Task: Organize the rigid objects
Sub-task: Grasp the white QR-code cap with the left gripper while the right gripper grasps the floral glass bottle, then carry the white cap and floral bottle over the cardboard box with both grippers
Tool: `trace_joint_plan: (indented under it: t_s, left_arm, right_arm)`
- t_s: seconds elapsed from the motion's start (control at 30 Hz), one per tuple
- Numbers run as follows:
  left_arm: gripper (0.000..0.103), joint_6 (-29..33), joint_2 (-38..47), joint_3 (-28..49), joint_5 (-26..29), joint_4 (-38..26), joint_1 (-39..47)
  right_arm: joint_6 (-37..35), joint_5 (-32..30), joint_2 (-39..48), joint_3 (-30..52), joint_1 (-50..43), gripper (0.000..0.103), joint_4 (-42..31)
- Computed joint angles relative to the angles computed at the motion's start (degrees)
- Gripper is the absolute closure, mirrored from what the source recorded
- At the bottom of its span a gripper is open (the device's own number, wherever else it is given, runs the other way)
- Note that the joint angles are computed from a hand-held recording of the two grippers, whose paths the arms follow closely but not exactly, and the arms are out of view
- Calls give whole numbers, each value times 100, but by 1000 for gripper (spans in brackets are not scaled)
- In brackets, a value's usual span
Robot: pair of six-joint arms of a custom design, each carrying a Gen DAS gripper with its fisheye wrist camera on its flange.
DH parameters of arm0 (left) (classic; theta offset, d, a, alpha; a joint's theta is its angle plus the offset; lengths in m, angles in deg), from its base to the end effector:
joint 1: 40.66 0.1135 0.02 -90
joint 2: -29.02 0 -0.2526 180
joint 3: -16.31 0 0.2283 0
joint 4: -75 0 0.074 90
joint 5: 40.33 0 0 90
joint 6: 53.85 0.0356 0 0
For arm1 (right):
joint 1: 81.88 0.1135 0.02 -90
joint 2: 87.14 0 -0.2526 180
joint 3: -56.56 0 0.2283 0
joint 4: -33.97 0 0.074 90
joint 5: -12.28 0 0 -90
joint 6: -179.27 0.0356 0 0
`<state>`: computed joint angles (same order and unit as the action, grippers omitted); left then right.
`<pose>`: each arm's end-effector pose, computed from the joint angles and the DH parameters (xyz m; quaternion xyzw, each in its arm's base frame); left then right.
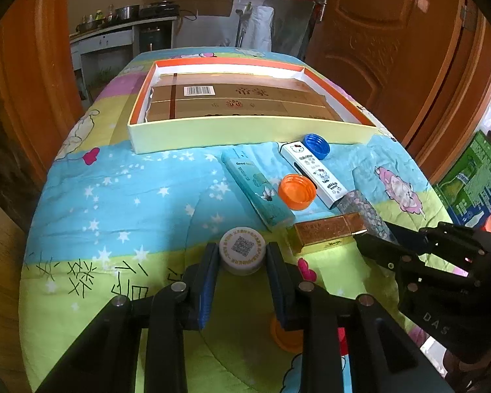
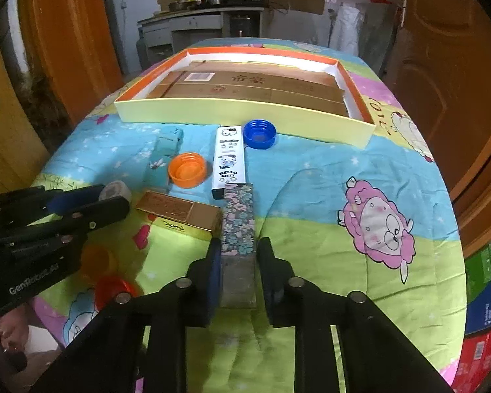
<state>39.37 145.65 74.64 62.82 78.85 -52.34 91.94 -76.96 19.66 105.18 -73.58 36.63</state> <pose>0.3082 -0.0720 0.0567 0.1573 0.9335 -0.1311 0.2944 0.2726 0.0393 0.0710 -0.0449 0.9540 0.0220 0.2956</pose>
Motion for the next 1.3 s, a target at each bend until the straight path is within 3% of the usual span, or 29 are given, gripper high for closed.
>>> trace_joint_plan:
  t_s: [0.7, 1.3]
  left_arm:
    - [73, -230, -579, -204, 12, 54, 65]
    - [73, -474, -556, 713, -193, -674, -52]
  right_arm:
    - [289, -438, -906, -407, -373, 83, -196]
    - [310, -518, -934, 133, -465, 83, -487]
